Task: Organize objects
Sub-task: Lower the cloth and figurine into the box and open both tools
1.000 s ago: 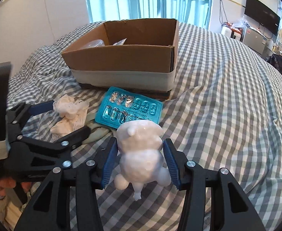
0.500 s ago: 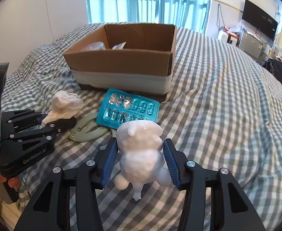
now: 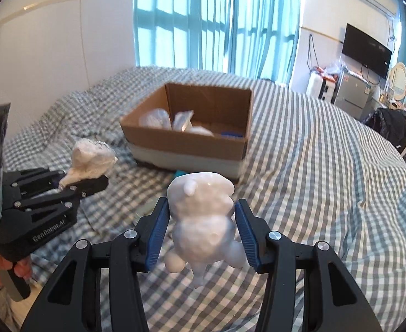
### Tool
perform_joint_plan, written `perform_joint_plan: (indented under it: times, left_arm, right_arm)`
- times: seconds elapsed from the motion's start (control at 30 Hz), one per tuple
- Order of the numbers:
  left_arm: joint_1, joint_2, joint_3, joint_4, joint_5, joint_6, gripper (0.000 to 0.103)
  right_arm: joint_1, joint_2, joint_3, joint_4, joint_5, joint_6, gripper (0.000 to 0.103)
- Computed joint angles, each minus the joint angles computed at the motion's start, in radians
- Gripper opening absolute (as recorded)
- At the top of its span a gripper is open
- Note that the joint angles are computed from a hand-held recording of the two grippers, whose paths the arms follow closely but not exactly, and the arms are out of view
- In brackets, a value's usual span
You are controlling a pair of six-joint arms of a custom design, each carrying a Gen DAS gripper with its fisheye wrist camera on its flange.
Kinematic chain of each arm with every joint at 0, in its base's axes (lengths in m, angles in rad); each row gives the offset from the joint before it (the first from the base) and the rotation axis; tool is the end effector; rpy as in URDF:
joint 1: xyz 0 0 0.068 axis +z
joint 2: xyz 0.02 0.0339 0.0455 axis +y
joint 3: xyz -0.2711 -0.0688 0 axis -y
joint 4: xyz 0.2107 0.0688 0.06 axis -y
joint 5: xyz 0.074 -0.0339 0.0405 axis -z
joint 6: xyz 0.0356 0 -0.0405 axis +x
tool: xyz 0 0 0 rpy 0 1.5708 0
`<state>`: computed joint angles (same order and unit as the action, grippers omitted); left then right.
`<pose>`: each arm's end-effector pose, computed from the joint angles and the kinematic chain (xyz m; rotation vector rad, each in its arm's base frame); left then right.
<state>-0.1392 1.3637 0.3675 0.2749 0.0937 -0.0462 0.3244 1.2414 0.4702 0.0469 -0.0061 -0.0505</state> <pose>0.2088 -0.0326 0.1623 0.1554 2.2914 -0.2033 0.1964 0.0663 0.1936 -0.4316 2.2587 0.1484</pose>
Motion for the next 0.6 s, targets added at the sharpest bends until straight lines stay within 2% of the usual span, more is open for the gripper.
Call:
perform_joint_plan:
  times: [0.27,0.6]
  left_arm:
    - [0.017,-0.066,0.133,-0.131,0.050,0.007,0.018]
    - [0.055,0.151,0.458,-0.195,0.070,0.027,0.018]
  right_arm:
    - [0.000,-0.028,0.148,-0.085,-0.028,-0.024,0.049]
    - [-0.056,0.149,0.450,-0.108,-0.109,-0.059,0.049]
